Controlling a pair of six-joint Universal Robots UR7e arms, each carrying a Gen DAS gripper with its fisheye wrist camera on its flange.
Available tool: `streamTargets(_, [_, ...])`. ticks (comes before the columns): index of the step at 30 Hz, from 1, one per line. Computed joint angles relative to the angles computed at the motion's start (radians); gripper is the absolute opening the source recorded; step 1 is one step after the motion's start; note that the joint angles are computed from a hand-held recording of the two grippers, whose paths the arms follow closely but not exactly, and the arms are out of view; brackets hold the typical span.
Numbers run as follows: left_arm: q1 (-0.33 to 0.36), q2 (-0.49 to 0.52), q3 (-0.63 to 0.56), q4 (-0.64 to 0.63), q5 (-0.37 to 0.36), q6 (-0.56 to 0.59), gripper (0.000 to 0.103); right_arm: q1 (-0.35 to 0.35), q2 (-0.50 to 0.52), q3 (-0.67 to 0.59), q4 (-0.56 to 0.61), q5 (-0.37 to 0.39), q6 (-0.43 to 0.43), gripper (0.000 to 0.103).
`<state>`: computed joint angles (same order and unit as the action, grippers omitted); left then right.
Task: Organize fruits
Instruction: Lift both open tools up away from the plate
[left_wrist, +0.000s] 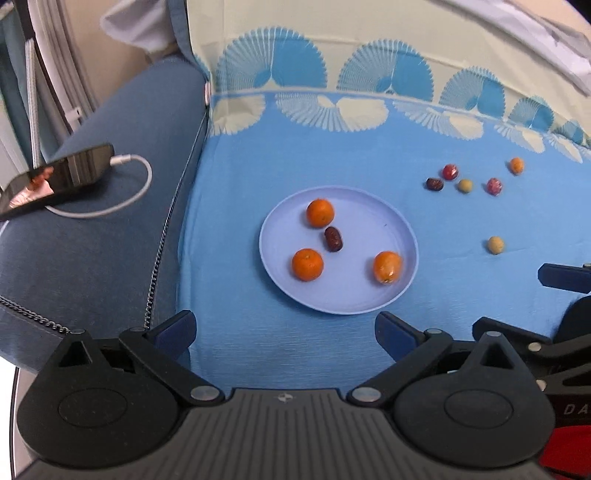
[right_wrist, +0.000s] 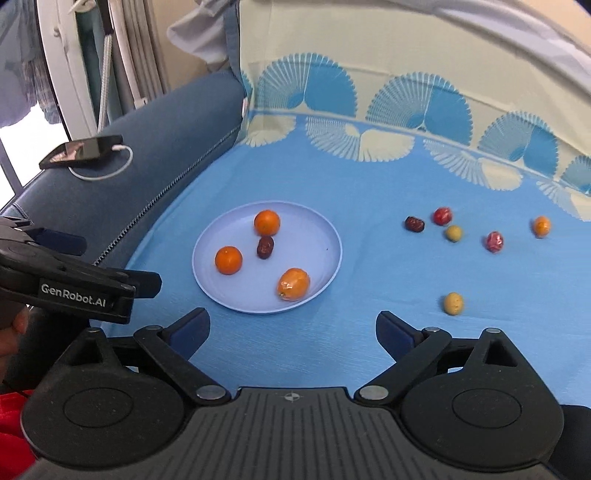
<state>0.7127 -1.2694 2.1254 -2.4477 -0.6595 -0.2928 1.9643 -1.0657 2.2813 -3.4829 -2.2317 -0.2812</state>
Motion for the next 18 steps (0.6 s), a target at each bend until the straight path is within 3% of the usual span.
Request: streamTargets(18, [-0.113, -0.040, 0.041, 0.030, 0.020, -0.024, 0.103, 0.041, -0.059, 0.079, -0.106, -0.011, -0.057, 0.102])
